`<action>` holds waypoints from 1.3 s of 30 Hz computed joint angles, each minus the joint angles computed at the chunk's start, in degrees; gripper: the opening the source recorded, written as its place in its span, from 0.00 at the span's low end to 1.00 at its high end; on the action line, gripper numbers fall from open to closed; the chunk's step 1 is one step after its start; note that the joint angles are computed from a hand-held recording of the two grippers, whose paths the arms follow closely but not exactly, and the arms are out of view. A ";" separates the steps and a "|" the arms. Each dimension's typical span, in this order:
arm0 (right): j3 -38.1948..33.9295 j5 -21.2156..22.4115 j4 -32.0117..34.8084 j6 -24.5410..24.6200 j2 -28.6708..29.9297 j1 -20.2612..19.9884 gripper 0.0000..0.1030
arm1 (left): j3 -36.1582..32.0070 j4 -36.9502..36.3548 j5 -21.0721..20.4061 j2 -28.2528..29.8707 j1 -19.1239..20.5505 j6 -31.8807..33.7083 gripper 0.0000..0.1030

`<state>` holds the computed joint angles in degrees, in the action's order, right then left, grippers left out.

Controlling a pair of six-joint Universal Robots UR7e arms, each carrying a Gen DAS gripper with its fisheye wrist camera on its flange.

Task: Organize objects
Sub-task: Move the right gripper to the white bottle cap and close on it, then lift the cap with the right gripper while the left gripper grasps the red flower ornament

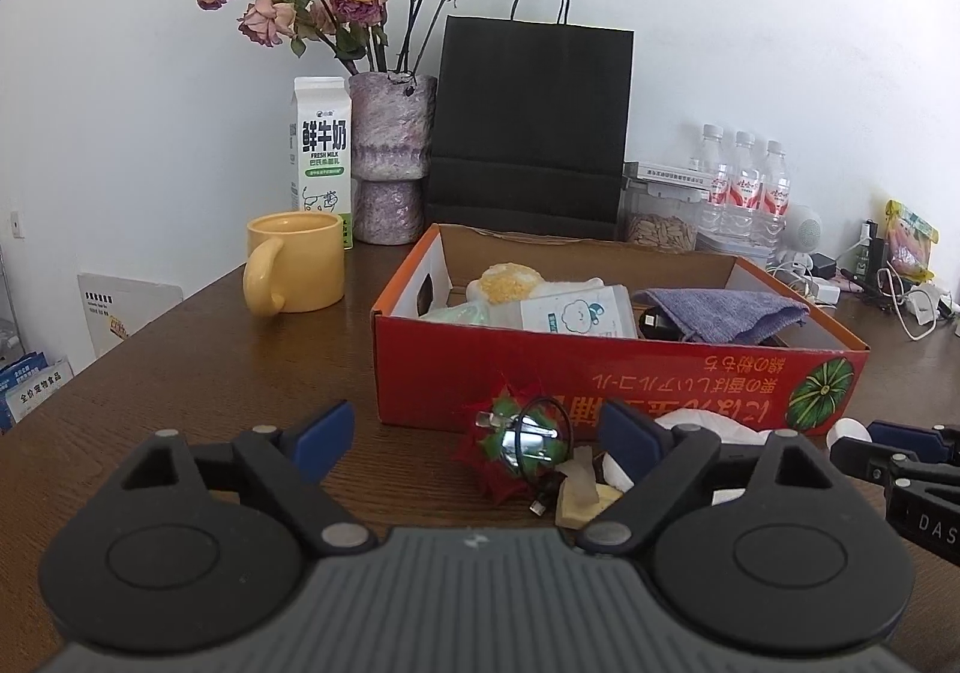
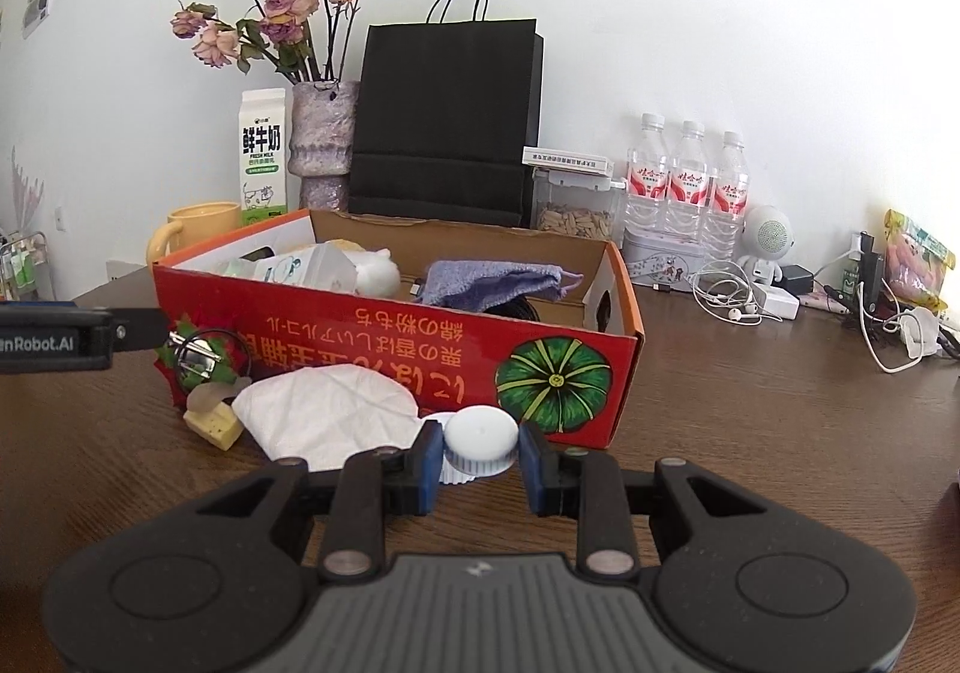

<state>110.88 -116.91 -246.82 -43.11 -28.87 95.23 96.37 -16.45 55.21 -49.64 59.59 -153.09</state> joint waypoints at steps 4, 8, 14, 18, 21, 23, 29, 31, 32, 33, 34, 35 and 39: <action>-0.58 0.27 1.04 -0.09 -0.03 -0.06 0.25 | -2.70 -0.19 -1.68 0.97 0.61 0.47 0.88; -0.50 0.63 1.40 0.32 -0.19 -0.19 0.25 | -7.94 5.49 -1.16 3.09 2.00 -2.48 0.88; -0.15 1.36 0.70 0.18 -0.20 -0.25 0.25 | -15.65 16.33 0.76 6.11 4.48 -11.04 0.84; 0.05 1.93 0.15 0.25 -0.23 -0.35 0.25 | -16.80 18.85 3.76 6.17 5.66 -13.86 0.77; 0.23 2.39 -0.37 0.51 -0.28 -0.48 0.25 | -17.06 20.19 4.94 6.43 5.85 -13.75 0.75; 0.30 2.67 -0.72 0.56 -0.26 -0.55 0.25 | -16.88 20.40 5.98 6.42 5.92 -13.18 0.72; 0.34 3.14 -1.43 0.29 -0.08 -0.53 0.26 | -18.60 24.08 10.27 7.52 6.53 -12.54 0.66; 0.34 3.23 -1.65 0.30 -0.03 -0.53 0.26 | -19.13 25.10 11.16 7.94 6.63 -12.37 0.61; 0.34 3.29 -1.70 0.30 -0.02 -0.55 0.26 | -19.36 25.60 11.94 8.09 6.77 -12.25 0.57; 0.32 3.30 -1.74 0.29 0.00 -0.55 0.26 | -19.35 25.87 12.74 8.07 6.90 -12.18 0.54; 0.32 3.30 -1.74 0.29 0.00 -0.55 0.26 | -19.26 26.02 13.50 8.02 7.00 -12.03 0.52; 0.32 3.30 -1.74 0.29 0.00 -0.55 0.26 | -19.25 26.25 14.30 8.00 7.11 -11.87 0.45; 0.40 3.30 -1.67 0.45 -0.12 -0.56 0.26 | -18.22 25.50 15.43 7.75 7.04 -10.26 0.35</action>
<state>111.28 -113.61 -248.49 -42.66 -28.99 94.68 78.14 9.05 70.64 -41.89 66.63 -163.35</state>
